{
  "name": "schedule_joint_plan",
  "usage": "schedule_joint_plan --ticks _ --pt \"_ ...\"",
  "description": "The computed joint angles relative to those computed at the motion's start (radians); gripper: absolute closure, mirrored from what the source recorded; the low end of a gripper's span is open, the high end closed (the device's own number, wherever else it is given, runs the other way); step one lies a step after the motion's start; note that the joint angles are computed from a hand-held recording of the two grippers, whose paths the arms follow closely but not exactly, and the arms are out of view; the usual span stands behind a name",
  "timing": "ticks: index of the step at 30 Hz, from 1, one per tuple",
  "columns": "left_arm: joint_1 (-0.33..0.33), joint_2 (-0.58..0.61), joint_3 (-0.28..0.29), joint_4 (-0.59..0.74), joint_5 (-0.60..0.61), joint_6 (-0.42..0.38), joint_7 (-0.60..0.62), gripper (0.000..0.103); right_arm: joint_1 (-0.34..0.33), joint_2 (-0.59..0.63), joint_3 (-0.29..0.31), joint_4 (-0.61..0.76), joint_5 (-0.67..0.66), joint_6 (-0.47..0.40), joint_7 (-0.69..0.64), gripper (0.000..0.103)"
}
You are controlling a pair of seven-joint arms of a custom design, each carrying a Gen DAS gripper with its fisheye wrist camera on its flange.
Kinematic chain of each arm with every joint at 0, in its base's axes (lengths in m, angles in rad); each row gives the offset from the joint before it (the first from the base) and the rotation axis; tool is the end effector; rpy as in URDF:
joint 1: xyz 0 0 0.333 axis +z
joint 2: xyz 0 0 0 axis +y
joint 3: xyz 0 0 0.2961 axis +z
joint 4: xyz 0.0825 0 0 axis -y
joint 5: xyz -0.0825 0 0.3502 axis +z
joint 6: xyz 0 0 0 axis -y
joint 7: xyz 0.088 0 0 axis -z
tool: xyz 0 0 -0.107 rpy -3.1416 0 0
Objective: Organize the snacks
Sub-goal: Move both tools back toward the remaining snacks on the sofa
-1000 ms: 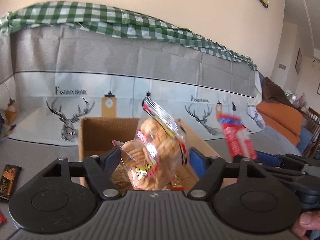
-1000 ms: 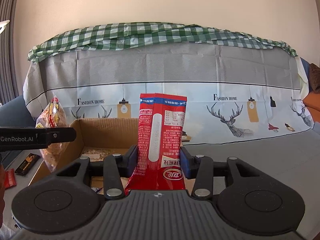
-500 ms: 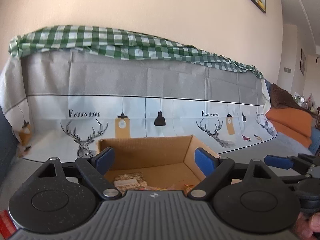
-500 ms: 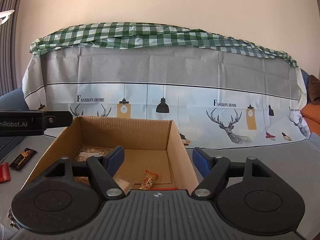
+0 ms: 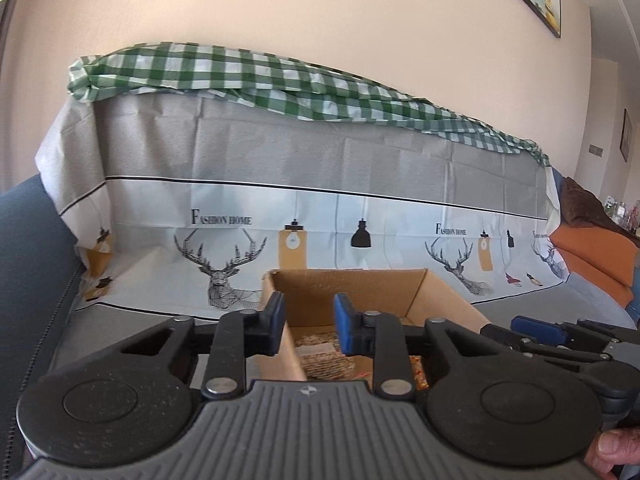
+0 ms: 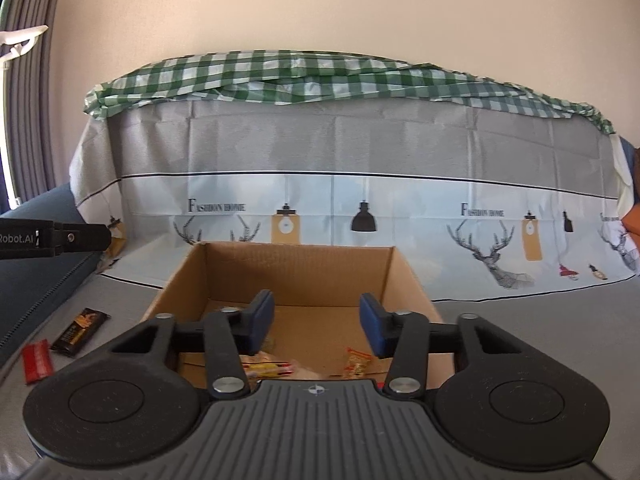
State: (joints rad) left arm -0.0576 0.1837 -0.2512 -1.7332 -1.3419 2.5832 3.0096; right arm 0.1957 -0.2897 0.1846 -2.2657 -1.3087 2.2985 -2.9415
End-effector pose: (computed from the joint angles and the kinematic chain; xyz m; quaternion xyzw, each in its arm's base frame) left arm 0.6014 -0.1615 0.5276 -0.3307 0.7596 -0.5436 0.1348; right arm 0.4448 0.1622 0.5177 -0.3961 0.7383 -0.4784 0.2628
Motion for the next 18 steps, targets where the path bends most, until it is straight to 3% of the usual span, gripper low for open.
schedule_joint_plan --ticks 4,9,12,14,16,18 --pt "0.020 -0.007 0.024 0.001 0.055 -0.032 -0.036 0.077 0.004 0.040 -0.002 0.043 -0.016 0.034 0.046 0.073" --pt "0.039 0.039 0.047 0.087 0.278 -0.067 -0.221 0.077 0.021 0.108 -0.012 0.110 -0.040 0.083 0.093 0.075" --pt "0.061 0.068 0.036 0.113 0.313 -0.002 -0.274 0.077 0.039 0.152 -0.022 0.153 -0.061 0.118 0.106 0.074" --pt "0.084 0.081 0.010 0.090 0.285 0.087 -0.236 0.077 0.053 0.182 -0.029 0.185 -0.063 0.137 0.099 0.074" --pt "0.051 0.114 0.054 0.093 0.431 0.115 -0.376 0.077 0.067 0.212 -0.037 0.216 -0.063 0.149 0.095 0.074" --pt "0.075 0.146 0.040 0.109 0.460 0.124 -0.439 0.077 0.082 0.242 -0.046 0.245 -0.061 0.163 0.094 0.074"
